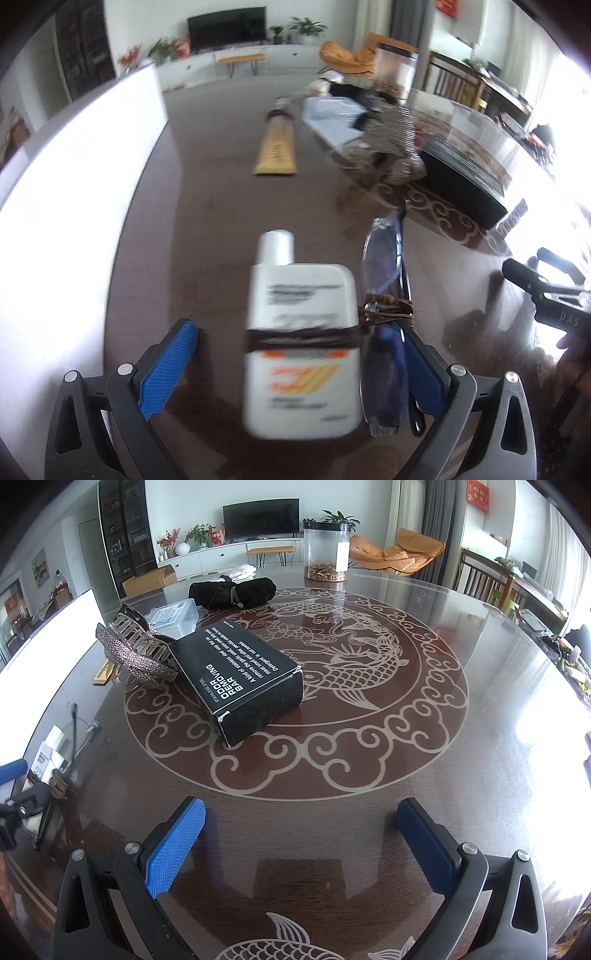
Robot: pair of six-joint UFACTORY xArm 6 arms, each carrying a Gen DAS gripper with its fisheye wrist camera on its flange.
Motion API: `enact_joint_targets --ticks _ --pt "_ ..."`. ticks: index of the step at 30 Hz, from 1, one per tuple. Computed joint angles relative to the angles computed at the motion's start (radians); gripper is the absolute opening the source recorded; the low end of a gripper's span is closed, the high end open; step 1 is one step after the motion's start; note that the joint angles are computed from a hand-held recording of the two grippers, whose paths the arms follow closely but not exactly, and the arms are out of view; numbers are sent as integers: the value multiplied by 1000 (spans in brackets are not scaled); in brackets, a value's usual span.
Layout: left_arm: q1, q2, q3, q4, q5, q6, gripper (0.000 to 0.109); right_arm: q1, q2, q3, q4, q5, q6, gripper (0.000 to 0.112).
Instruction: Organize objects
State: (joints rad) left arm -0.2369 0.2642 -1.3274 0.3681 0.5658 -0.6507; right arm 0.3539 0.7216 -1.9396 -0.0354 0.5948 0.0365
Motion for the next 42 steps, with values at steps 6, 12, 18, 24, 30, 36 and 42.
enact_joint_targets --ticks 6,12,18,24,30,36,42 --pt "-29 12 -38 15 8 30 103 0 0 0 1 0 -2 103" --pt "16 -62 36 -20 -35 5 103 1 3 -6 2 2 -4 103" --pt "30 -45 30 -40 -47 4 103 2 7 -13 2 5 -4 103" --pt "30 -11 6 -94 -24 3 103 1 5 -9 3 3 -5 103" --pt "-29 -14 -1 -15 -12 12 103 1 4 -8 3 3 -4 103" --pt "16 -71 40 -3 -30 -74 103 2 9 -15 5 5 -8 103" --pt "44 -79 70 -108 -37 -10 103 1 7 -12 5 4 -8 103"
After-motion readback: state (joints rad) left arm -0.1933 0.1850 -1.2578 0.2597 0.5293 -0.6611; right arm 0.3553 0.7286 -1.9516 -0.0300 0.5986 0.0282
